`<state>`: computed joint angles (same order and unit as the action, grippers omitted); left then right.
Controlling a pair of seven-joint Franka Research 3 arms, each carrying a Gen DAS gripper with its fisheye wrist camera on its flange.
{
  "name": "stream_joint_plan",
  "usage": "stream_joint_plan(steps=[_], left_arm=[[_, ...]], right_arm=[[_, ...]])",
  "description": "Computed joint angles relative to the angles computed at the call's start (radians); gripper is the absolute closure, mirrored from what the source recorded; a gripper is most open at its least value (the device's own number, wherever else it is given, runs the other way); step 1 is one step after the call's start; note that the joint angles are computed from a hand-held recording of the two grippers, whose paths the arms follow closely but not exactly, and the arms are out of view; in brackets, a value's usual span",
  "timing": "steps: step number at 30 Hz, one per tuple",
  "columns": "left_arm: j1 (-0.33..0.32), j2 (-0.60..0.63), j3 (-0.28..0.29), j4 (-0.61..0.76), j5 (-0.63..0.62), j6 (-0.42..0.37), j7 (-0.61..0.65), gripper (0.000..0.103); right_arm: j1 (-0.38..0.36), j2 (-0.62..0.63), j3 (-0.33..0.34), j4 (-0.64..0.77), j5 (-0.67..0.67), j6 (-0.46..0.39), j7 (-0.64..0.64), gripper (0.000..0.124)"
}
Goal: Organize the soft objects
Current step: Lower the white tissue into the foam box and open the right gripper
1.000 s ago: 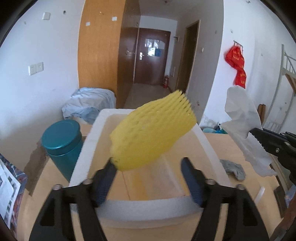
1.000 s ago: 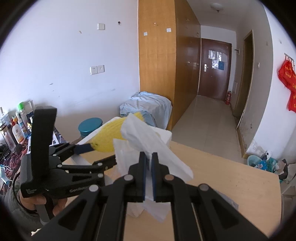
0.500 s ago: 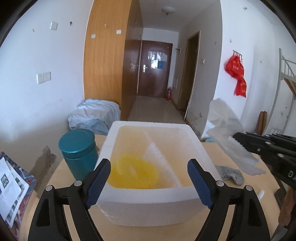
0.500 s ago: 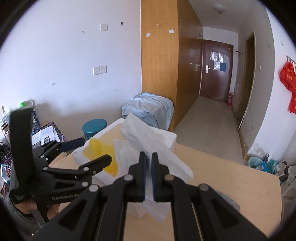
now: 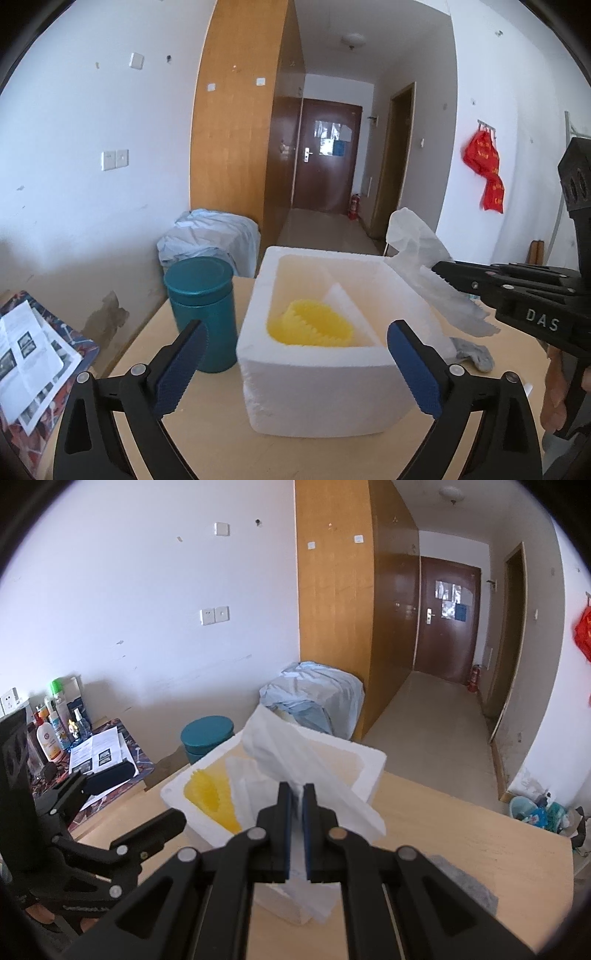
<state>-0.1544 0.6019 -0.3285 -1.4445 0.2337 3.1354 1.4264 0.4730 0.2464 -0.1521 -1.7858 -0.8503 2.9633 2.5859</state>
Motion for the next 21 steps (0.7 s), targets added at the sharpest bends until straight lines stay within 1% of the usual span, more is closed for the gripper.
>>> stream_joint_plan(steps=[2, 4, 5, 8, 10, 12, 14, 17, 18, 21], left_arm=[[-0.001, 0.000, 0.003, 0.003, 0.002, -0.003, 0.001, 0.005], [-0.019, -0.005, 0.033, -0.002, 0.008, 0.007, -0.014, 0.005], [-0.022, -0.007, 0.039, -0.003, 0.011, 0.008, -0.018, 0.005], [-0.021, -0.006, 0.047, -0.007, 0.018, 0.016, -0.029, 0.005], [-0.013, -0.002, 0.039, -0.002, 0.019, 0.010, -0.028, 0.005], [-0.022, -0.004, 0.056, -0.003, 0.019, 0.015, -0.045, 0.005], [-0.013, -0.002, 0.048, -0.001, 0.020, 0.009, -0.046, 0.005], [-0.017, -0.006, 0.059, -0.007, 0.022, 0.017, -0.061, 0.005], [-0.008, -0.004, 0.051, -0.009, 0.023, 0.018, -0.058, 0.005], [-0.011, -0.007, 0.057, -0.011, 0.027, 0.014, -0.065, 0.005]], right_arm=[[-0.007, 0.015, 0.010, 0.016, 0.026, -0.001, -0.025, 0.116], [-0.008, 0.024, 0.012, 0.024, 0.053, 0.002, -0.050, 0.116], [-0.007, 0.029, 0.011, 0.029, 0.068, 0.004, -0.062, 0.116], [-0.003, 0.041, 0.007, 0.038, 0.112, 0.010, -0.101, 0.116], [-0.009, 0.058, 0.015, 0.053, 0.166, 0.012, -0.150, 0.116], [-0.010, 0.077, 0.021, 0.073, 0.223, 0.010, -0.204, 0.116], [-0.024, 0.102, 0.042, 0.100, 0.299, 0.004, -0.278, 0.116], [-0.070, 0.148, 0.099, 0.148, 0.434, -0.014, -0.415, 0.116], [-0.075, 0.164, 0.108, 0.166, 0.468, -0.025, -0.445, 0.116], [-0.095, 0.201, 0.135, 0.207, 0.570, -0.059, -0.525, 0.116]])
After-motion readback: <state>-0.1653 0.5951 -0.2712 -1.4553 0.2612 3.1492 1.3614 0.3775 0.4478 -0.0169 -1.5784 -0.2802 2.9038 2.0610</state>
